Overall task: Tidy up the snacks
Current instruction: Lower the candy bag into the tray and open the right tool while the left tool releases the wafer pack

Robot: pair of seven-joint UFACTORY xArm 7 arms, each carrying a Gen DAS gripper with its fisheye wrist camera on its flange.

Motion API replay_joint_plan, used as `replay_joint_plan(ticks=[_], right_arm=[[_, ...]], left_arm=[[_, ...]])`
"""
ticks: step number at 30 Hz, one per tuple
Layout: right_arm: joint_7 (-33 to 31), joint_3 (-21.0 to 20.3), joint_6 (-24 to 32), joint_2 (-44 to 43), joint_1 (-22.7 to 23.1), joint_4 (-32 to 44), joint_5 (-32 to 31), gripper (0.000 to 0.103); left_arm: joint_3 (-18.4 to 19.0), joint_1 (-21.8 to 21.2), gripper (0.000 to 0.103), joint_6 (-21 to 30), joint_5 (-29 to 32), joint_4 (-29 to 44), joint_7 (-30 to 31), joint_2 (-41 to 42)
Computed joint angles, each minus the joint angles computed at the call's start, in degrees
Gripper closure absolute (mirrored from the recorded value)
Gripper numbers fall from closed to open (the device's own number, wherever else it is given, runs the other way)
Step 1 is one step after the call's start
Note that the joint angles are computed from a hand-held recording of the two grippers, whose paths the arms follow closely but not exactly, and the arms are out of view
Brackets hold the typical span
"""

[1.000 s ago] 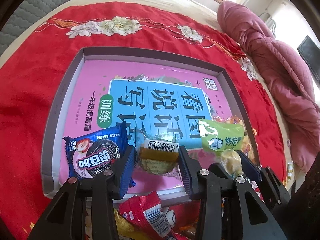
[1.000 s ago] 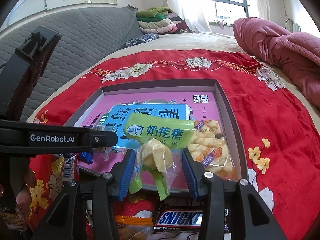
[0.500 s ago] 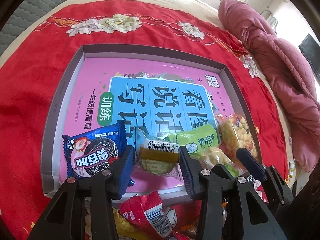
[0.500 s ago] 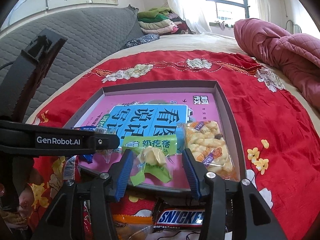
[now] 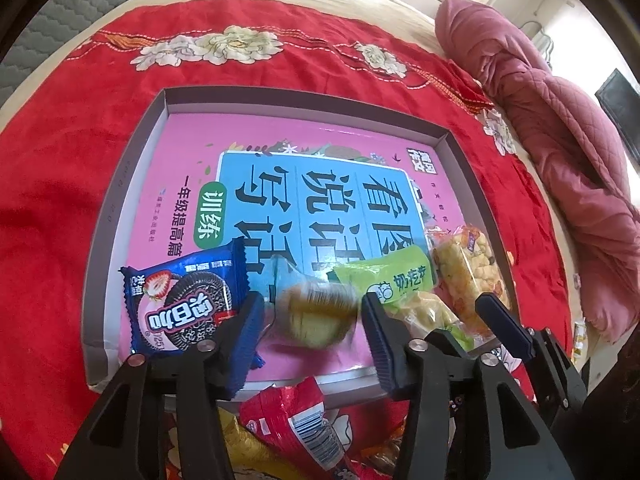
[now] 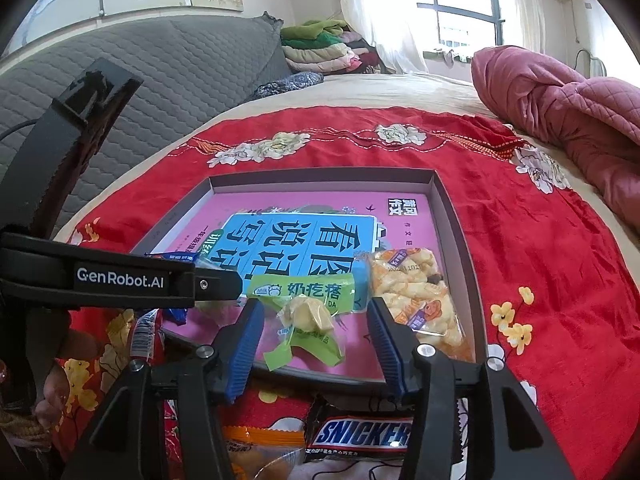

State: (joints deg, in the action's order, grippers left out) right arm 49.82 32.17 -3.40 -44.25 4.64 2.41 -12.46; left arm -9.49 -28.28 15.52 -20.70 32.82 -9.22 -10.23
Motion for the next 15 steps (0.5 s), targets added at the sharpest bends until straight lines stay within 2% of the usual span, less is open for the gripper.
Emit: replay_joint_plan(ticks=[8, 12, 13, 15], right_arm=[[0.03, 0.24, -0.69, -0.3, -0.31, -0.27, -0.04, 0.047], [0.18, 0.54, -1.17, -0.93, -0.57, -0.58, 0.24, 0.043], [0.25, 0.51, -1.31, -1.12, -0.57, -0.71, 0.33, 0.043], [0.18, -0.08, -1.49, -1.29, -0.28, -0.92, 0.51, 0.042]], left_arm=[[0.32, -0.24, 0.047, 0.38, -0.12, -0.04, 0.28, -1.08], [0.89, -0.6, 0.047, 0.7, -0.96, -0.38, 0.94, -2.45], [1.2, -0.84, 0.046, 0.82, -1.49, -0.44, 1.44, -2.78], [1.47, -0.91, 0.038, 0.97, -1.94, -0.61, 1.81, -3.36]])
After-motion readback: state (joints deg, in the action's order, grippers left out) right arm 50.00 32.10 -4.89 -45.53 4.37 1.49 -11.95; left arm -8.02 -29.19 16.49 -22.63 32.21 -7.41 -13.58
